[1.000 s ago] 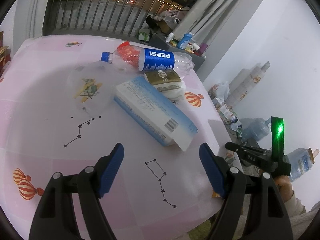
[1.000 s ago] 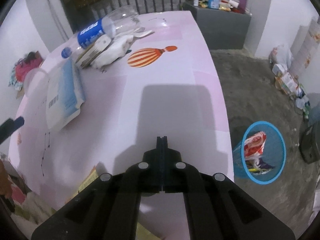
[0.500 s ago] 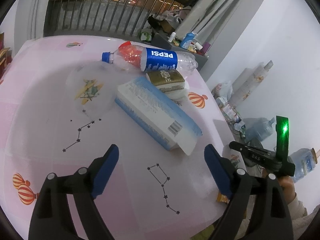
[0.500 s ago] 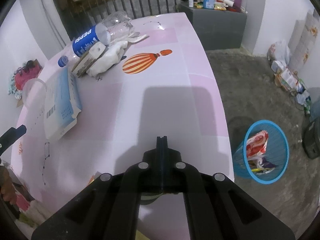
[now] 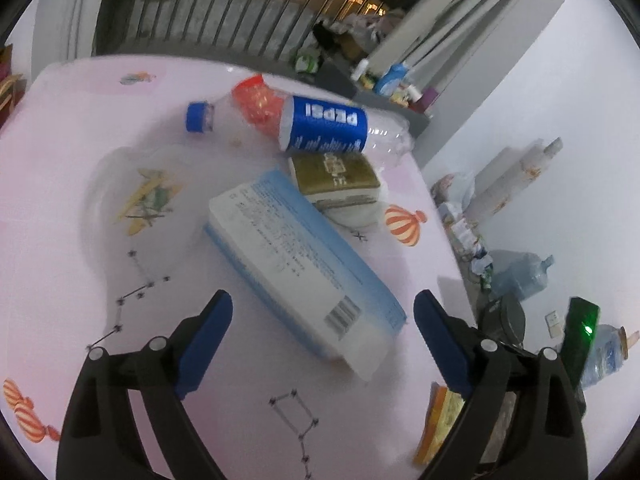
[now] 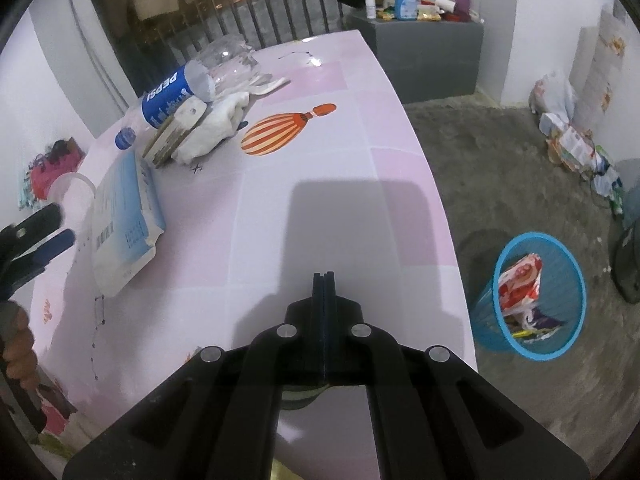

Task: Collect trash
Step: 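Close the left tool on the white-and-blue box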

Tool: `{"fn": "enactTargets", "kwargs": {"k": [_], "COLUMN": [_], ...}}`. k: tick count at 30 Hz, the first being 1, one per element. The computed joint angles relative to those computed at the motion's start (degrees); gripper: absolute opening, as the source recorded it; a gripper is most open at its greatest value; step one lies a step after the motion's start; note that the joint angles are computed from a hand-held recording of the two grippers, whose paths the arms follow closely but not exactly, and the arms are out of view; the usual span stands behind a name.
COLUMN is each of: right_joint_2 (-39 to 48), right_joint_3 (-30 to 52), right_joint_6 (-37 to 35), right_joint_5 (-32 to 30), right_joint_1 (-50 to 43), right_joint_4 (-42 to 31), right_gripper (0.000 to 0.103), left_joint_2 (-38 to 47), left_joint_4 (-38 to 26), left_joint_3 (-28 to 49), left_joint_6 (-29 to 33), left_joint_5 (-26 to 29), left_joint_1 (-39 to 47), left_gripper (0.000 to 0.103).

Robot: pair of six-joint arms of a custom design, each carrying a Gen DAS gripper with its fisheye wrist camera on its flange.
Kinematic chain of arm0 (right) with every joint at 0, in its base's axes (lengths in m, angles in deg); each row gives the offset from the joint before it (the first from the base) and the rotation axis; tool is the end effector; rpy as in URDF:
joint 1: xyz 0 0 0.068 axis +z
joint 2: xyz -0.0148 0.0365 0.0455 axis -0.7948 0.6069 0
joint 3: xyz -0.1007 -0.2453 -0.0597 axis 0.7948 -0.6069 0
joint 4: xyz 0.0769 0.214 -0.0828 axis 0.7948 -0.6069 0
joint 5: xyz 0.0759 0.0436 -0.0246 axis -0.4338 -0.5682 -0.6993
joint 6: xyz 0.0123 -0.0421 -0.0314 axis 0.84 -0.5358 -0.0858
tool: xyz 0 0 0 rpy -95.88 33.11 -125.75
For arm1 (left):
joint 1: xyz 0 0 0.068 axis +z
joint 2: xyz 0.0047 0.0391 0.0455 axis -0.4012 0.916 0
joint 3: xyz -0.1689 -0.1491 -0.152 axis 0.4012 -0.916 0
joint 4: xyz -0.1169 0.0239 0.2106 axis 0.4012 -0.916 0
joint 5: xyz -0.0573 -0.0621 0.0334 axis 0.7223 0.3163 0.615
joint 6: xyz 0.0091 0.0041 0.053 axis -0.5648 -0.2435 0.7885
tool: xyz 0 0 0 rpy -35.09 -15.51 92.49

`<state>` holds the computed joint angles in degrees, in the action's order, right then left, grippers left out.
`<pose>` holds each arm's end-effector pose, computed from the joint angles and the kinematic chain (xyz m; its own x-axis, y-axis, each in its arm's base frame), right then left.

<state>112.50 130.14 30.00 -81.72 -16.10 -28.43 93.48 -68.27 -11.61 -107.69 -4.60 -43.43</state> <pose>0.2859 0.2107 0.2684 -0.8213 -0.2102 -0.5304 -0.3394 0.9273 0.1580 0.1769 -0.0604 0.2982 -0.6791 -0.4876 -0.5487 -0.2594 0.8587 -0.4421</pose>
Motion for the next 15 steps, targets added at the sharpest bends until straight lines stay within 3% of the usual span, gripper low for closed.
{"fn": "enactTargets", "kwargs": {"k": [4,11,15], "right_joint_2": [-0.4,-1.3,-1.8], "right_joint_3": [-0.8,-2.4,-3.3], "right_joint_6": [0.9,1.4,1.3], "right_joint_5": [-0.4,-1.6,-1.6], "right_joint_1": [-0.1,-0.6,-0.5], "right_joint_4": [0.9,2.4,3.3], "right_gripper": [0.0,0.0,0.0], "left_joint_2": [6.5,16.2,20.2], "left_joint_4": [0.8,0.3,-0.9], "left_joint_3": [2.4,7.1,9.9], "left_joint_6": [0.0,-6.8,-6.7], "left_joint_5": [0.0,-4.7,-9.9], "left_joint_1": [0.4,-0.3,-2.0], "left_gripper": [0.09,0.091,0.093]}}
